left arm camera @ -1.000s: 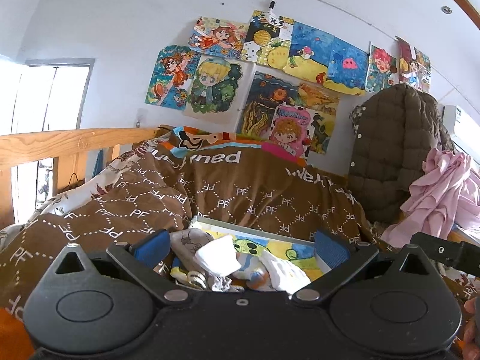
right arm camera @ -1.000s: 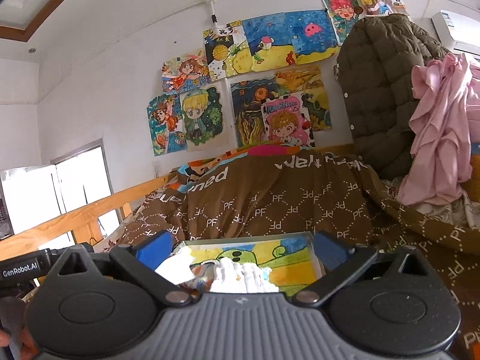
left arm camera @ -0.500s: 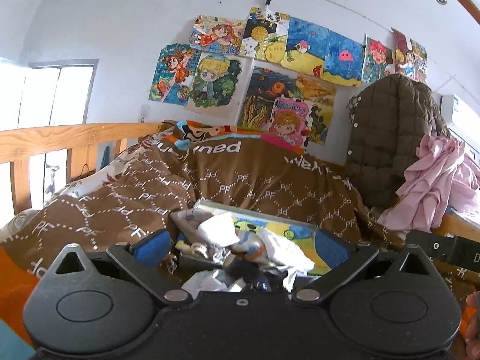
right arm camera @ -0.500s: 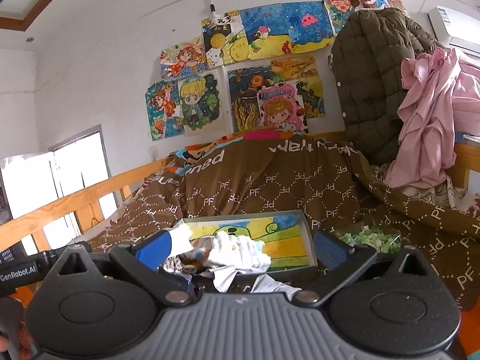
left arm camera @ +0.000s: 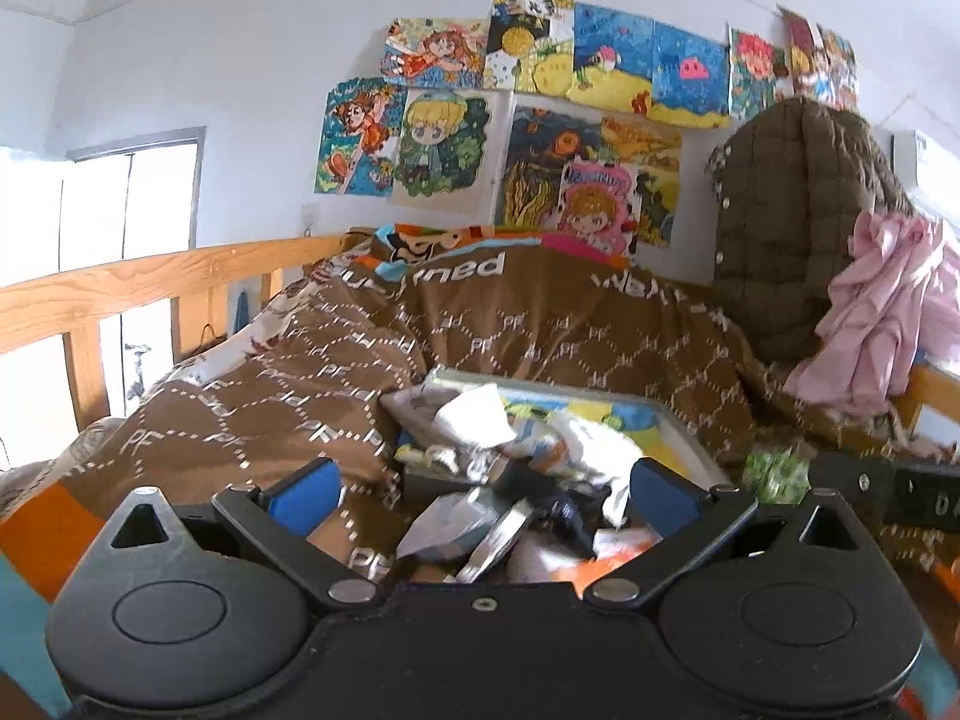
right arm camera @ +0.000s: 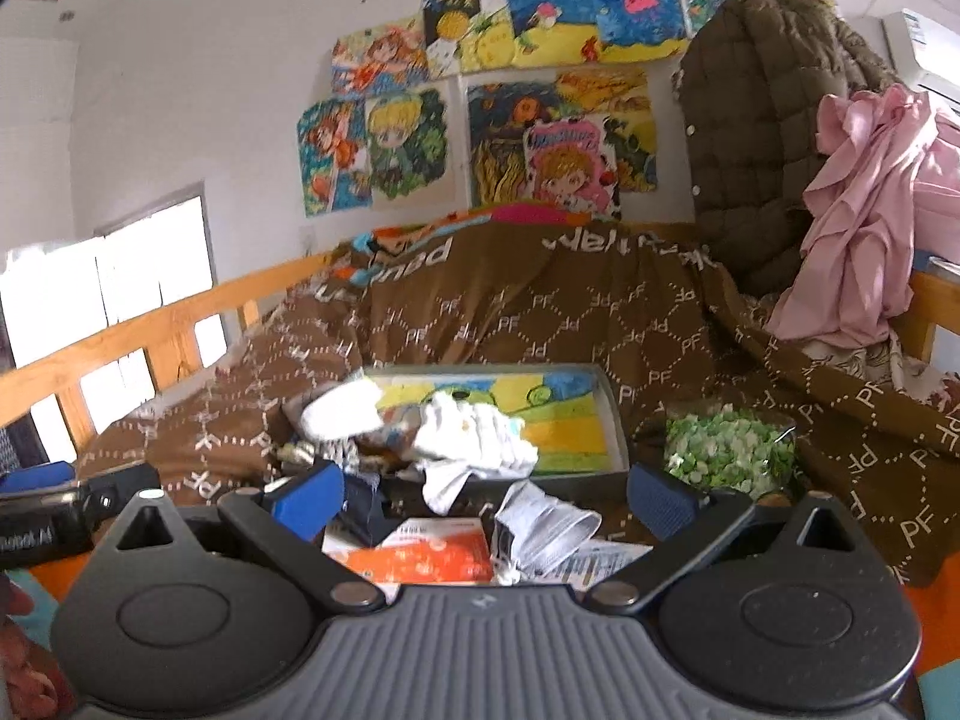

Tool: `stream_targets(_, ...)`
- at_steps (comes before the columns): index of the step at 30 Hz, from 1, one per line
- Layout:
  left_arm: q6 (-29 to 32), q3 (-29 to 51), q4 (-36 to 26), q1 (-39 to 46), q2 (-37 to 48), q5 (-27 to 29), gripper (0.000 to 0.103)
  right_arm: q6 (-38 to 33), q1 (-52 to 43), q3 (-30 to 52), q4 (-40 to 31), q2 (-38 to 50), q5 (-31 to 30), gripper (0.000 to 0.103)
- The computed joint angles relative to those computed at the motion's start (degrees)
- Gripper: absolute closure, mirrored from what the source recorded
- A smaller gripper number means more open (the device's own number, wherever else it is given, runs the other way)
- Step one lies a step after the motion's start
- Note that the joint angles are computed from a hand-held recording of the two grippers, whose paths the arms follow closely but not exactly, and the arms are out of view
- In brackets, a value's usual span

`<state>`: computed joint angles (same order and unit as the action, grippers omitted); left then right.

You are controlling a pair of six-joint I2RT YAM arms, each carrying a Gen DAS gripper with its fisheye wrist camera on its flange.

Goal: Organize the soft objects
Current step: 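Move both open tools back over the remaining pile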

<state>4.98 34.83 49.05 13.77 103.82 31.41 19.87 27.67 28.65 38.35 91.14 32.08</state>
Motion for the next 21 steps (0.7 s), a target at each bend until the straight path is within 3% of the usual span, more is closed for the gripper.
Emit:
stream_targets(7,8.0,1.6,-8.5,2.1,0.6,-0.7,0.001,-1.5,0.4,2.2,-3.2,1.8,-2.1,0.0)
stream_targets(21,19.8,17.8,-29.9,2.1,8.3,4.7,0.001,-4.9,0.7,8.5,-10.7,6.8,-5.9,0.0)
